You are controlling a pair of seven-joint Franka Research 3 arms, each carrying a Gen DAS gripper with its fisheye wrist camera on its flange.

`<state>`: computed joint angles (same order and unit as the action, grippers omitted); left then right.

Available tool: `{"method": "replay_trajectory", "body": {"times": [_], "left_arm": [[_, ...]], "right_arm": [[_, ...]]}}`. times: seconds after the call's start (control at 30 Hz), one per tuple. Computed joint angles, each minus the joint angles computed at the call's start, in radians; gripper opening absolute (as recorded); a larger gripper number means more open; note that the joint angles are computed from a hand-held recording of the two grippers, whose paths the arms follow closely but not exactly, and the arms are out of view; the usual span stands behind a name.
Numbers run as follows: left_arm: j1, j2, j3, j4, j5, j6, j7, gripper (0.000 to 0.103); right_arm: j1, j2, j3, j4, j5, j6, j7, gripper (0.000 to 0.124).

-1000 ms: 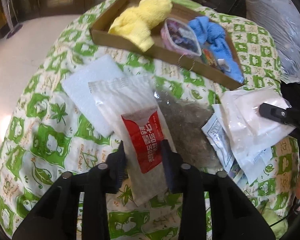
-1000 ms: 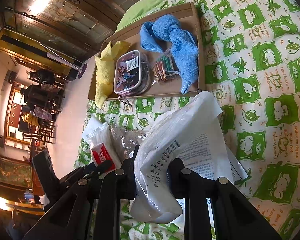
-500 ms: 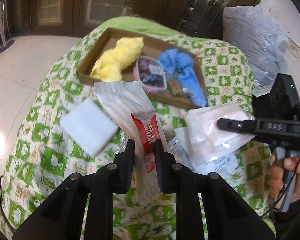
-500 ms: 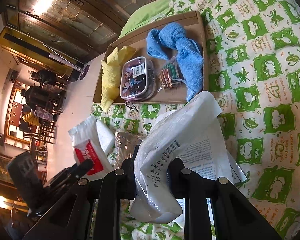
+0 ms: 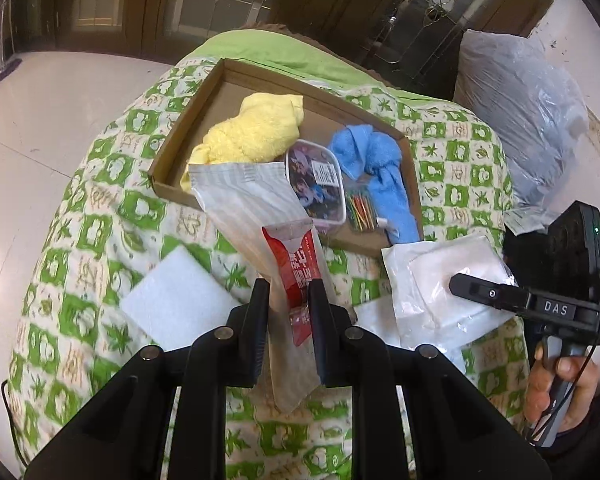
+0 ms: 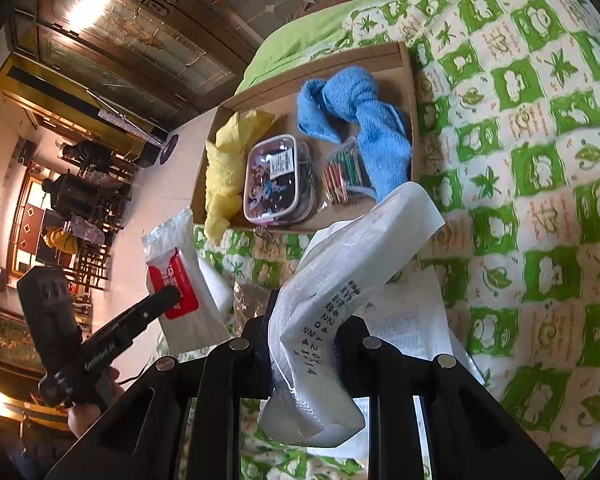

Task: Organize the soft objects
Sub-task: 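Carry the wipe pack and white packet into the tray and release both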

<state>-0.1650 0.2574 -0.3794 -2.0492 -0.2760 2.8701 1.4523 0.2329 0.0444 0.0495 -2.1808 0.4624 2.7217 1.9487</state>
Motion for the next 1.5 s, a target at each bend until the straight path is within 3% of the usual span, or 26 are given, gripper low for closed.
{"method": "replay_trajectory", "body": {"times": [0.4,0.8,1.2,1.5], "left_arm": [[0.002,0.204,0.011,0.263,0.052,-0.164,0.011,0.017],[0.005,0.364,0.028,0.501,0.112,-0.232,-0.01,0.017],[-0.095,0.541,0.101,0.836,0.282,-0.37,-0.048,0.017],[-0.127,0.729,0.077,1.144,0.219,-0.457,-0.082,0.017]], "right_arm": [[-0.034,0.131,-0.007,0.148,0.032,-0.038,-0.073,0.02],[-0.071,0.268,0.002,0.271,0.087,-0.017,-0.128,0.02],[-0.081,0.369,-0.01,0.357,0.051,-0.012,-0.099,0.02],[-0.057,0.429,-0.013,0.393,-0.006,0.053,-0.087,0.02]]}}
